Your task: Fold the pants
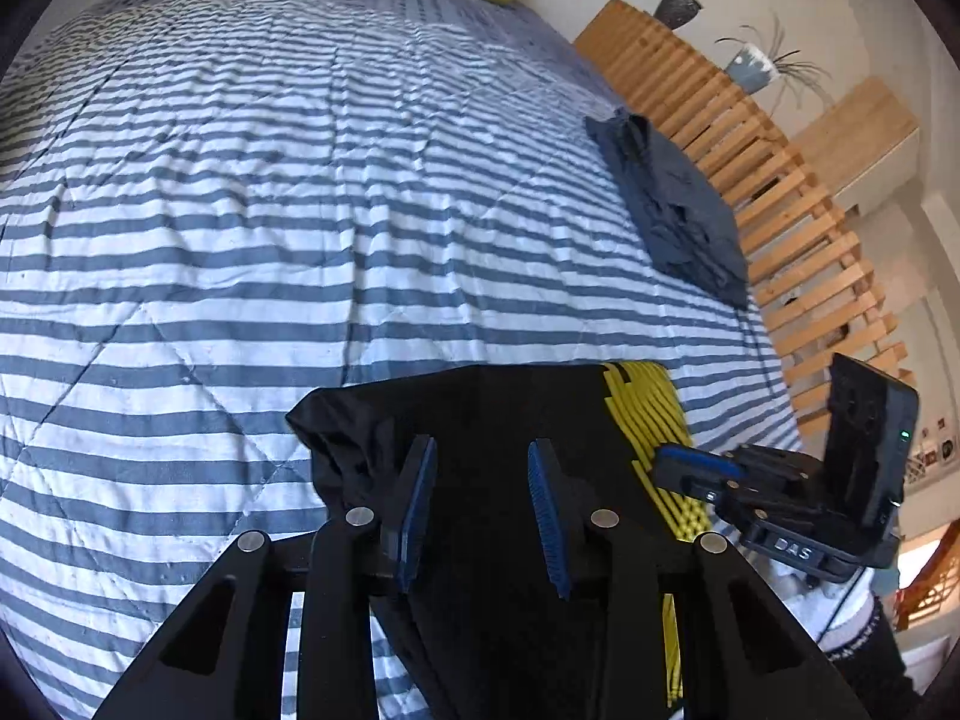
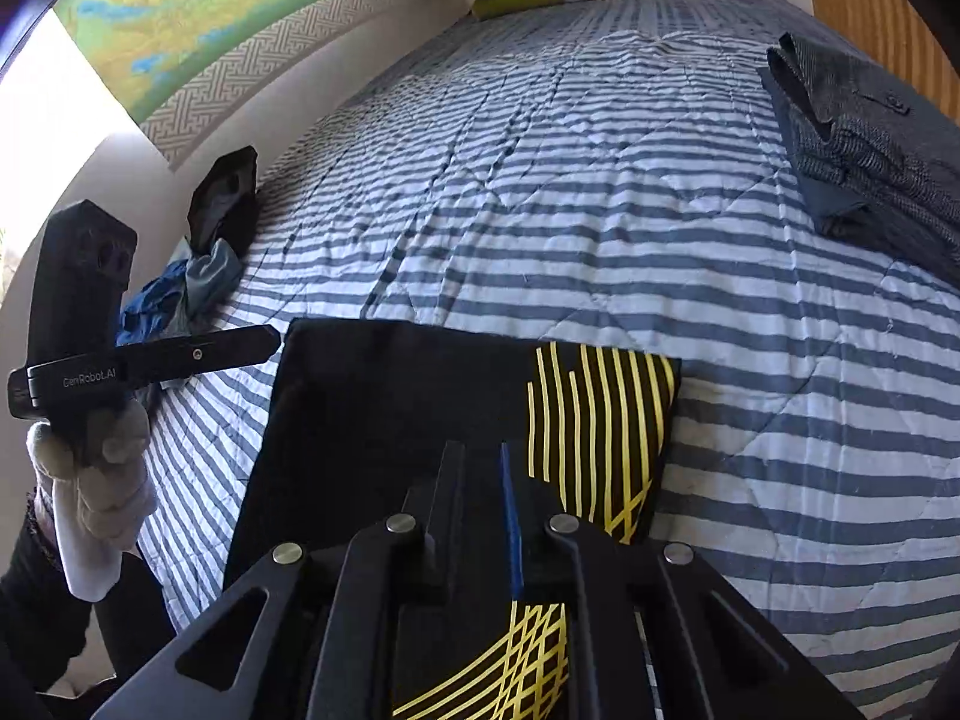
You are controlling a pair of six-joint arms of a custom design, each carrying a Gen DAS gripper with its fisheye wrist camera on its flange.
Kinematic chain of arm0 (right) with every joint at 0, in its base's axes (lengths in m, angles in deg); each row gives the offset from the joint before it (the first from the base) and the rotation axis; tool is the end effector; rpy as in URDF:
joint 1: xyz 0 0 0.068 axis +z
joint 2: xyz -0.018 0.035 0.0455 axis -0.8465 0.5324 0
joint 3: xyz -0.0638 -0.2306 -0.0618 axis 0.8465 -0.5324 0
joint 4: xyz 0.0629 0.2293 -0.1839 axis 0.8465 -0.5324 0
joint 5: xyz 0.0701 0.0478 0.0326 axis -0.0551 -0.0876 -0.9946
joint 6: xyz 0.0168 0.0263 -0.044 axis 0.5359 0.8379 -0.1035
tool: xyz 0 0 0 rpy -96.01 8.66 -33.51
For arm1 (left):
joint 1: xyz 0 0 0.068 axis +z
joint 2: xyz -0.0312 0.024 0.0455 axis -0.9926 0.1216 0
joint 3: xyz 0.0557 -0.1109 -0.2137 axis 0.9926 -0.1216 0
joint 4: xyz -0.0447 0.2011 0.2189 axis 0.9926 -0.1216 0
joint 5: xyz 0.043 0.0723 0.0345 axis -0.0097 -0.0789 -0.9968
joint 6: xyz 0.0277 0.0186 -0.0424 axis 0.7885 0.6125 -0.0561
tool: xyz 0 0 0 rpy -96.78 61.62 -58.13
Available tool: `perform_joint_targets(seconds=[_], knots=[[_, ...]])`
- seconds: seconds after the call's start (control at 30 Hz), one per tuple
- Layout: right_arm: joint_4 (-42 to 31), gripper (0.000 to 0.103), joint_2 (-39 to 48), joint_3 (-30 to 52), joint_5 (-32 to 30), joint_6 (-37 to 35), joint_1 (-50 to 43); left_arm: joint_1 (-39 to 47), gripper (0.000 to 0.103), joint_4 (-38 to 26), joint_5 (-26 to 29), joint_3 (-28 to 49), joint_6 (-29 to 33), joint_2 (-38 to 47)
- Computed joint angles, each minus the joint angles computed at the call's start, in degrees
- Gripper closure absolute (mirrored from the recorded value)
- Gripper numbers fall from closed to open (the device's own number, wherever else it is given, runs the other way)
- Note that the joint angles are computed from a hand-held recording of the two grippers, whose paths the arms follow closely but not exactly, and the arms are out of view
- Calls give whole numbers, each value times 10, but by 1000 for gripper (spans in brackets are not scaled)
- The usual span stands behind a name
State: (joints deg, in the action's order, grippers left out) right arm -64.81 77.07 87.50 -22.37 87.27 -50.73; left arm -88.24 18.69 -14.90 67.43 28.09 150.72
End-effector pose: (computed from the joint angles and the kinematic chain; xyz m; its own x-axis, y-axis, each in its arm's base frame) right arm 0.2152 0.0403 0.0904 -0.8887 -0.0127 -0.4584 -0.2062 0.9039 0.3747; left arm 0.2802 -0.0436 0.0852 -0.9154 0.1308 -0.3808 0.3070 0.8387 -0.4499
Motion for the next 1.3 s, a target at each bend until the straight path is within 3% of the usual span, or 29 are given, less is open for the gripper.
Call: perform_joint_targets(seconds=[0.07, 0.1, 0.2, 0.23, 0.3, 0.33, 0.37, 0.43, 0.6, 0.8, 0.87, 0.9, 0.93, 1.0, 1.07, 1.13, 1.2, 1.3], knots=[[20, 92, 22, -10, 10, 0, 7, 2, 72, 28, -28, 2, 0, 40], [25, 92, 31, -14, 8, -4, 3, 8, 80, 35, -31, 1, 5, 51], [31, 92, 46, -23, 23, -24, -16, 32, 80, 27, -29, -22, 20, 10], [20, 92, 33, -29, 9, -32, -33, 46, 75, 24, -28, -39, 20, -22], [-19, 90, -19, -43, -31, -45, -82, 81, 47, 12, -12, -70, 26, -83], [-43, 80, -62, -56, -59, -56, -116, 99, 43, 1, -1, -79, 28, -100], [-60, 61, -99, -67, -73, -62, -143, 114, 38, -14, 12, -80, 31, -103], [-78, 38, -168, -91, -71, -69, -186, 125, 38, -34, 28, -79, 42, -86], [-22, 38, -50, -67, -121, -68, -238, 93, 38, 29, 15, -85, -6, -19], [99, 38, 57, -58, -132, -21, -205, 73, 39, 98, 24, -79, -53, 26], [118, 40, 85, -43, -135, -13, -194, 61, 40, 116, 16, -76, -64, 32], [126, 42, 97, -36, -135, -10, -188, 51, 49, 125, 3, -76, -64, 35], [133, 49, 114, -26, -133, -9, -180, 35, 55, 135, -22, -76, -65, 35], [149, 61, 133, -14, -108, -2, -156, 15, 76, 146, -49, -74, -66, 39], [155, 82, 160, 3, -99, -2, -138, 5, 86, 151, -57, -73, -76, 39], [155, 95, 178, 14, -94, 2, -125, 1, 89, 148, -64, -81, -75, 20], [156, 96, 156, 2, -90, 13, -123, 11, 91, 135, -42, -97, -76, -20], [123, 97, 32, -48, -123, 15, -149, 16, 91, 91, -18, -120, -78, -122]])
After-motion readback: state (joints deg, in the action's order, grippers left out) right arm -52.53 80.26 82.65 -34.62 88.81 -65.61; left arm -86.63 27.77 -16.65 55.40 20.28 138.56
